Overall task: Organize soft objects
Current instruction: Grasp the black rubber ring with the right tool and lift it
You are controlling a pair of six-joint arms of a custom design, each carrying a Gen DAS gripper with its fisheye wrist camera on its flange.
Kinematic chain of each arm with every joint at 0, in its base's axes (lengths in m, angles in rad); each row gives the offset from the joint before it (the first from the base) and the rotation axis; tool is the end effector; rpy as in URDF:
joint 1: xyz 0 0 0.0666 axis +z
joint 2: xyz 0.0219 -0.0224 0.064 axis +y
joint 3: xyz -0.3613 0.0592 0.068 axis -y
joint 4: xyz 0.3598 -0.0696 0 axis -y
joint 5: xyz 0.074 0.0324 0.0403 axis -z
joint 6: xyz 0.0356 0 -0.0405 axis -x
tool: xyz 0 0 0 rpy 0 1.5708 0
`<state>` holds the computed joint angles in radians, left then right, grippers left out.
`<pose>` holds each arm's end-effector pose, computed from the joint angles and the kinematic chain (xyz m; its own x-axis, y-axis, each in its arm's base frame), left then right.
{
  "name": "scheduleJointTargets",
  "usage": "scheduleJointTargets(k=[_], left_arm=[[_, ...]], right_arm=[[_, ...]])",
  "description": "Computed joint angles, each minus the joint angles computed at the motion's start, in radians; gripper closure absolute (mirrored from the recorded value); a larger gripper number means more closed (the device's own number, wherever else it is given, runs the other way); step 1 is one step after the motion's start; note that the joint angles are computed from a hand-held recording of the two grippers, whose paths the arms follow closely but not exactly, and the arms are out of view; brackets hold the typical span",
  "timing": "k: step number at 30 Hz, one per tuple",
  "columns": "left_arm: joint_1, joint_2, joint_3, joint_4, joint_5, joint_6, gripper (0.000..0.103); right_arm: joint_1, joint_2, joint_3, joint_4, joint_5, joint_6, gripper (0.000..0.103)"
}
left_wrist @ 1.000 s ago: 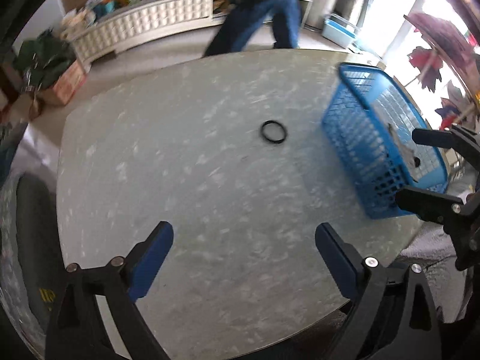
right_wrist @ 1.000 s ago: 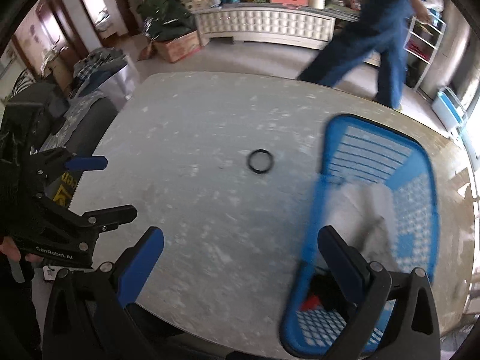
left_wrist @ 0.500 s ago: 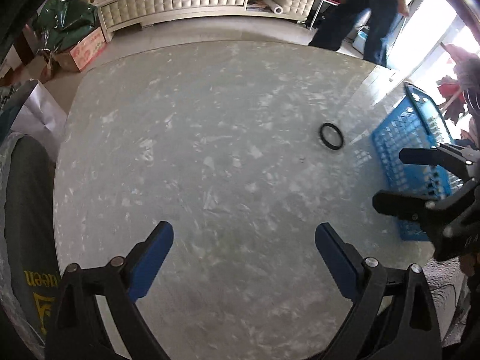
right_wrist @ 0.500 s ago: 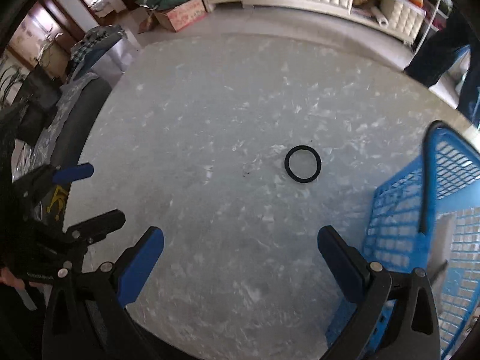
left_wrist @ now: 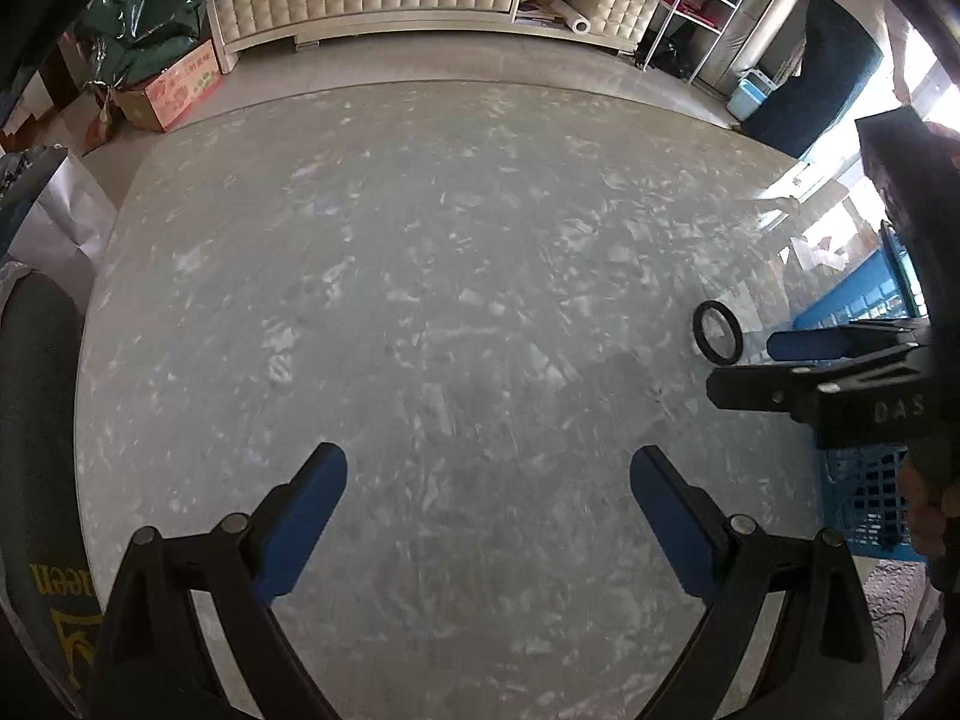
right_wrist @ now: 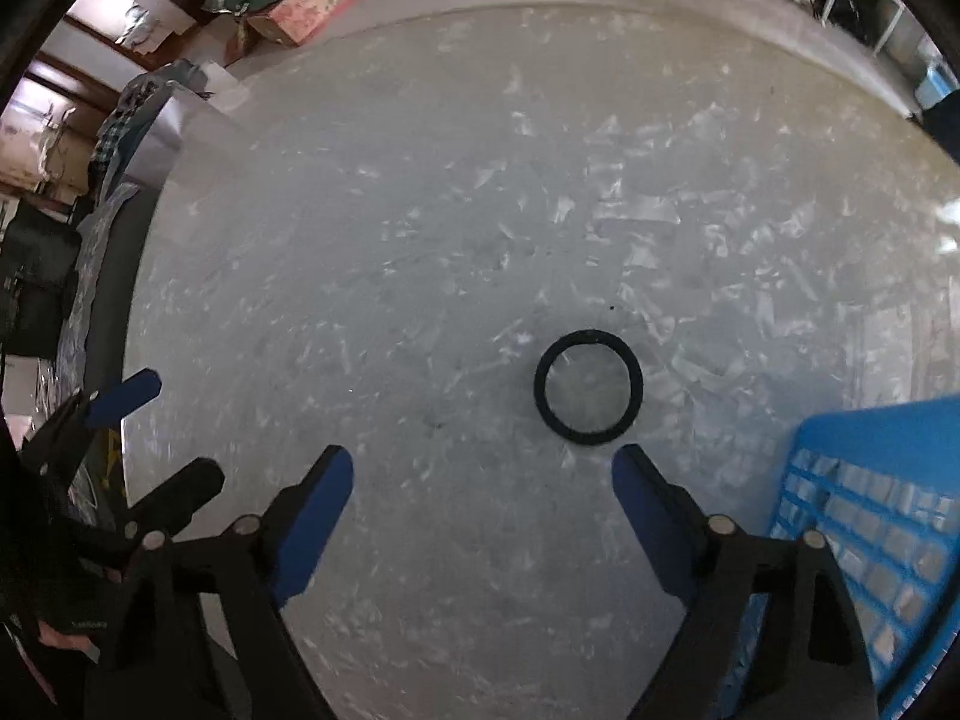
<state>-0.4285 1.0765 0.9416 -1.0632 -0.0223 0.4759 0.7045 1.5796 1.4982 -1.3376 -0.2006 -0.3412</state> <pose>0.2790 -0.1270 0.3304 -0.9399 -0.0742 -0.3332 -0.0254 0.9886 -0.1484 0.3522 0.3082 0.3544 -0.9298 -0.3600 -0.0766 -0.3677 0.8994 0.2362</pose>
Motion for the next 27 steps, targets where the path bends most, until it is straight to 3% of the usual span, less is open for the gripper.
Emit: scheduleJointTargets(k=[6, 9, 13, 21, 23, 27], left_arm=[[-0.005, 0.021, -0.016, 0.027, 0.0, -0.008, 0.008], [-0.001, 0.03, -0.022, 0.038, -0.001, -0.011, 0.008], [0.01, 0.041, -0.026, 0.055, 0.006, -0.017, 0.008], [0.007, 0.053, -0.022, 0.065, 0.0, -0.008, 0.008], [0.009, 0.048, -0.026, 0.066, 0.005, -0.011, 0.008], [0.005, 0.031, -0.027, 0.054, 0.001, -0.008, 0.008]], right_arm=[[0.021, 0.046, 0.015, 0.014, 0.099, -0.004, 0.021], [0.016, 0.068, 0.015, 0.019, 0.081, -0.014, 0.026], [0.018, 0.086, 0.025, 0.023, 0.098, -0.014, 0.047], [0.014, 0.07, 0.017, 0.009, 0.164, 0.041, 0.069], [0.017, 0.061, 0.002, 0.021, 0.156, 0.037, 0.085], [0.025, 0.055, -0.009, 0.033, 0.14, 0.038, 0.095]])
